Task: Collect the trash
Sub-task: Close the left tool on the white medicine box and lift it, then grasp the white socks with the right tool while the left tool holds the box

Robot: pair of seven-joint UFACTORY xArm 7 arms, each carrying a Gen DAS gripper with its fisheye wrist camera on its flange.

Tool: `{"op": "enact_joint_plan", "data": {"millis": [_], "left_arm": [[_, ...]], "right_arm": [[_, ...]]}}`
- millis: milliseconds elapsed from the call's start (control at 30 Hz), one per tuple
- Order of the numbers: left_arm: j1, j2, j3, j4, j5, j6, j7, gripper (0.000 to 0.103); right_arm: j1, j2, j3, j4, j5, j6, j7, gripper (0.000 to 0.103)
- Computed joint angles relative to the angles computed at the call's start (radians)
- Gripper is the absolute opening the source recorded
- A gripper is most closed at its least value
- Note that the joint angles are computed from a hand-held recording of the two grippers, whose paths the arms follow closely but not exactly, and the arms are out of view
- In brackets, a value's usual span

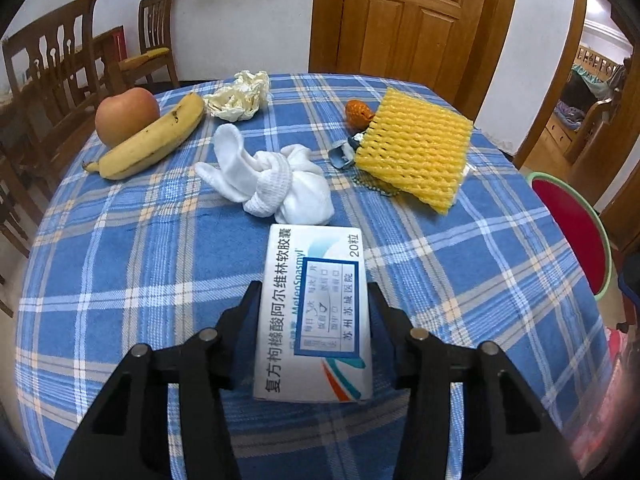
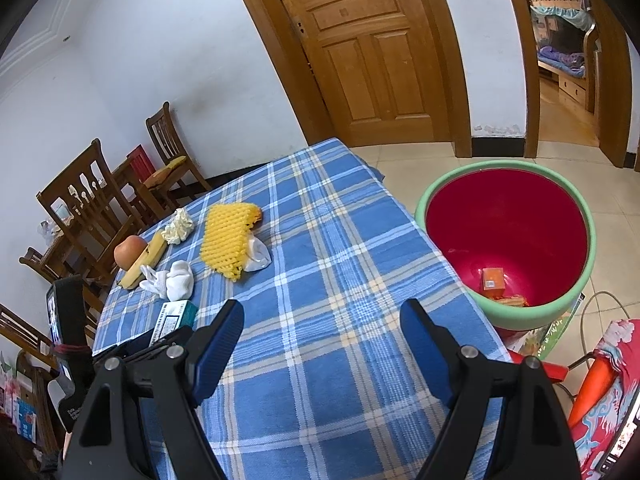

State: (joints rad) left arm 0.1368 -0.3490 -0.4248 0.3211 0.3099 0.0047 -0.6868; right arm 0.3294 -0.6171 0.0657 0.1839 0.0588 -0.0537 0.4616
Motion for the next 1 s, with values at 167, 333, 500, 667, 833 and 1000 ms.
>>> {"op": "enact_joint_plan", "data": {"millis": [167,333,500,667,833,1000], "left_arm": [[-0.068,-0.024,0.086,-0.027,-0.045,-0.009,0.032,0.05],[-0.102,-0.095,0.137,-0.065,-0.093,-0.01,0.069,0.05],[-0.115,-0.179,0.182,-0.096,-0.136,-0.002,0.111,0.05],[-0.099,-0.24,0.219,-0.115,-0.163,0.012,0.156,0.05],[-0.068,-0.254,0.243,-0.125,-0.186,0.003,0.191,0.05],[-0.054,-0.246,0.284,-0.135,-0.212,-0.014,0.232,0.05]], "right_arm": [[-0.001,-0.001,0.005,-0.001,-0.002,0.001,0.003,0.082],[-0.003,0.01,0.024,0.013,-0.004,0.007,0.015,0.082],[0.001,0.031,0.043,0.035,-0.013,0.009,0.018,0.082],[0.011,0.057,0.064,0.06,-0.023,0.005,0.023,0.082],[0.027,0.117,0.085,0.107,-0.032,-0.005,0.024,0.082],[0.061,0.21,0.092,0.175,-0.036,-0.015,0.019,0.082]]}}
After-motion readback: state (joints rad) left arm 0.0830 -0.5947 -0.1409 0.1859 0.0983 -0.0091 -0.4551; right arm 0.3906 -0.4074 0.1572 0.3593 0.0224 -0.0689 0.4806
